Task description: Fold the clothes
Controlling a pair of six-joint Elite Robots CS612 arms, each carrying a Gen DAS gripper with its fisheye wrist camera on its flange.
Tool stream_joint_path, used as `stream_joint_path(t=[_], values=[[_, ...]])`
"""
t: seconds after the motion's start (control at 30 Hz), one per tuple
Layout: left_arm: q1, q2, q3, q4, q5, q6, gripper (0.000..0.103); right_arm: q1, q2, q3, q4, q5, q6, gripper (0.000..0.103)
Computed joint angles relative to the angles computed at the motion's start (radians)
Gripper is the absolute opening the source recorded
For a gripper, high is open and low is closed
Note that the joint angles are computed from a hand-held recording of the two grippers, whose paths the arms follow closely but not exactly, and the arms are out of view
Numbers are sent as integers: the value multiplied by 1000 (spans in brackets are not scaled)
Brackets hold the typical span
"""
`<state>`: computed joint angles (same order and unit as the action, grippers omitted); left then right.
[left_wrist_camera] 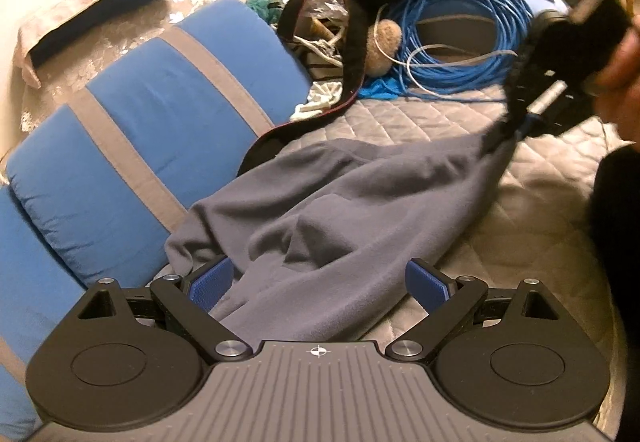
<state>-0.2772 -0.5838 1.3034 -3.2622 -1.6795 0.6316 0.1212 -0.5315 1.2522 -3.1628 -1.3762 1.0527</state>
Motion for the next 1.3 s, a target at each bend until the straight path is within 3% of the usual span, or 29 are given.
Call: stream_joint_path(t=[0.17, 0.37, 0.57, 0.9, 1.0, 1.2, 1.3], values=[[14, 4, -11, -28, -64, -87, 94, 7, -43, 75, -18, 9, -23, 8], [43, 14, -43, 15, -213, -229, 94, 24, -54, 102, -37, -19, -118, 9], [29, 29, -82, 57, -183, -242, 94, 35, -72, 132, -45, -53, -201, 8], [2, 147, -393, 307, -202, -239, 94, 29, -80, 161, -83, -28, -242, 11], [0, 184, -482, 385, -210, -229, 94, 30, -79, 150, -60, -42, -259, 19], [0, 260, -649, 524, -216, -228, 94, 21, -56, 107, 10, -28, -235, 24], [2, 305, -744, 604, -226, -227, 94, 18, -47, 91, 34, -22, -227, 20]])
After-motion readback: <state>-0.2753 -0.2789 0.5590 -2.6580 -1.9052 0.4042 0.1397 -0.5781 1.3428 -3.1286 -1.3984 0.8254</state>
